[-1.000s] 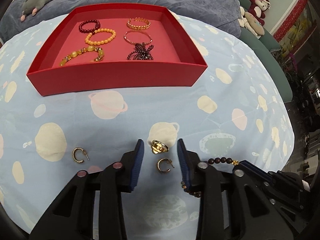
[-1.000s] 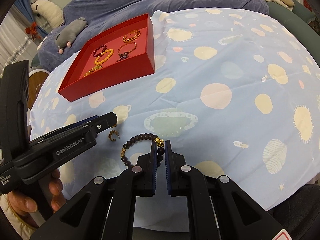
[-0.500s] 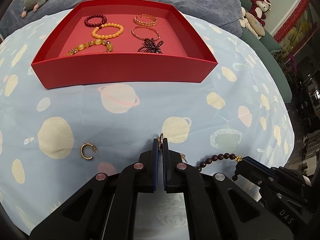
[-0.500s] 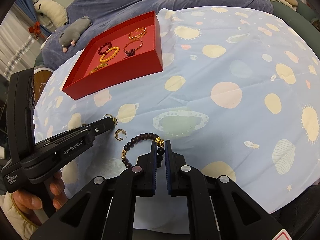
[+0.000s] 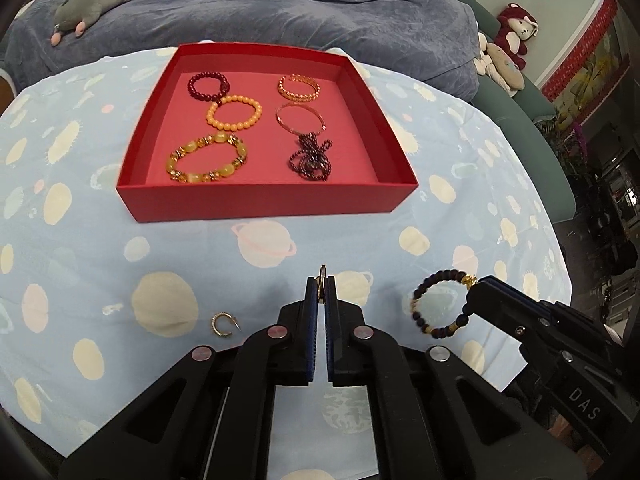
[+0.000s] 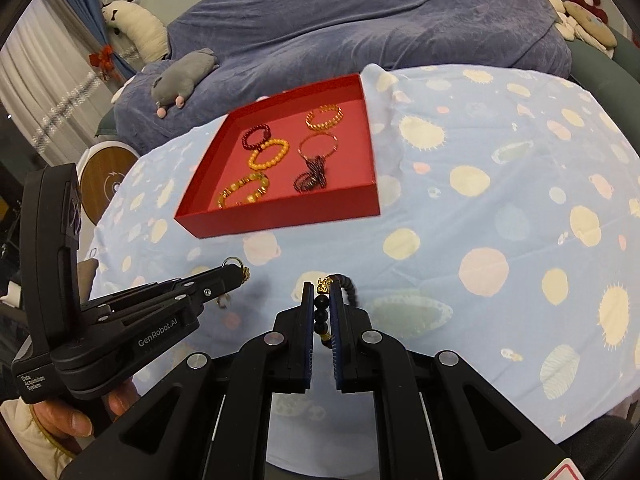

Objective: Organize jewelry
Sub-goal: 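Carry the charm bracelet with the right gripper into the red box, then open the right gripper to drop the bracelet and withdraw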

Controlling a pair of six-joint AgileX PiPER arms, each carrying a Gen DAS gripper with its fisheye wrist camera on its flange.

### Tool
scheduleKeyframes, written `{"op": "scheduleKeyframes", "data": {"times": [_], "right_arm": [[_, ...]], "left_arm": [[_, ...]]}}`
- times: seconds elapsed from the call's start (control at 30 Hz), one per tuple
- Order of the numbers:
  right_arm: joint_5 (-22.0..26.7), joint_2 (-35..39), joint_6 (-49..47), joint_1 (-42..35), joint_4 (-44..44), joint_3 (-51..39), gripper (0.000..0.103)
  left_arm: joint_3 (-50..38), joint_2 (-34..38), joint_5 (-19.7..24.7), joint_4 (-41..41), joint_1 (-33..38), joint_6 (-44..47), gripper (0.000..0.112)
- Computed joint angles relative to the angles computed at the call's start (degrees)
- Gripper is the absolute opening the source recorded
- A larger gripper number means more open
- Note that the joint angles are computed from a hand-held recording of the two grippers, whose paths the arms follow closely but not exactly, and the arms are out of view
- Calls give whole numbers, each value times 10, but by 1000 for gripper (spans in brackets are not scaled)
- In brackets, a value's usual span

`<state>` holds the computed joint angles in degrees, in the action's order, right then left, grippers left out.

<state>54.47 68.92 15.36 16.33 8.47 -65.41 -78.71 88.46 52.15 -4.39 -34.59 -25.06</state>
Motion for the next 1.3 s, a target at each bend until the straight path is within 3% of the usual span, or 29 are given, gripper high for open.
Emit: {"op": "scheduleKeyframes", "data": {"times": [0.23, 0.6, 0.8, 1.03, 1.07, 1.13, 1.17, 1.2, 1.27, 1.3], "right_arm": [[9, 113, -41, 6, 8, -164, 8], [28, 366, -68, -5, 35, -411, 8], [41, 449, -60, -9, 28, -457, 8], [34, 462, -55, -22, -1, -441, 9], [29, 458, -51, -20, -11, -436, 9], [24, 447, -44, -18, -24, -425, 13], [22, 442, -40, -17, -30, -421, 18], [17, 431, -33, -15, -39, -411, 29], [1, 407, -24, -12, -51, -389, 43], [-1, 397, -22, -10, -54, -383, 44]], "left_arm": [[-123, 50, 60, -24, 75, 73, 3], [-385, 249, 142, -61, 154, 140, 3], [-433, 321, 157, -62, 162, 147, 3], [-424, 338, 143, -49, 160, 147, 4], [-419, 335, 140, -44, 158, 143, 6], [-412, 330, 135, -28, 153, 134, 26], [-400, 320, 124, -19, 150, 129, 32], [-382, 307, 109, -13, 148, 127, 38], [-358, 283, 93, -8, 145, 128, 41], [-352, 274, 90, -6, 144, 127, 46]]}}
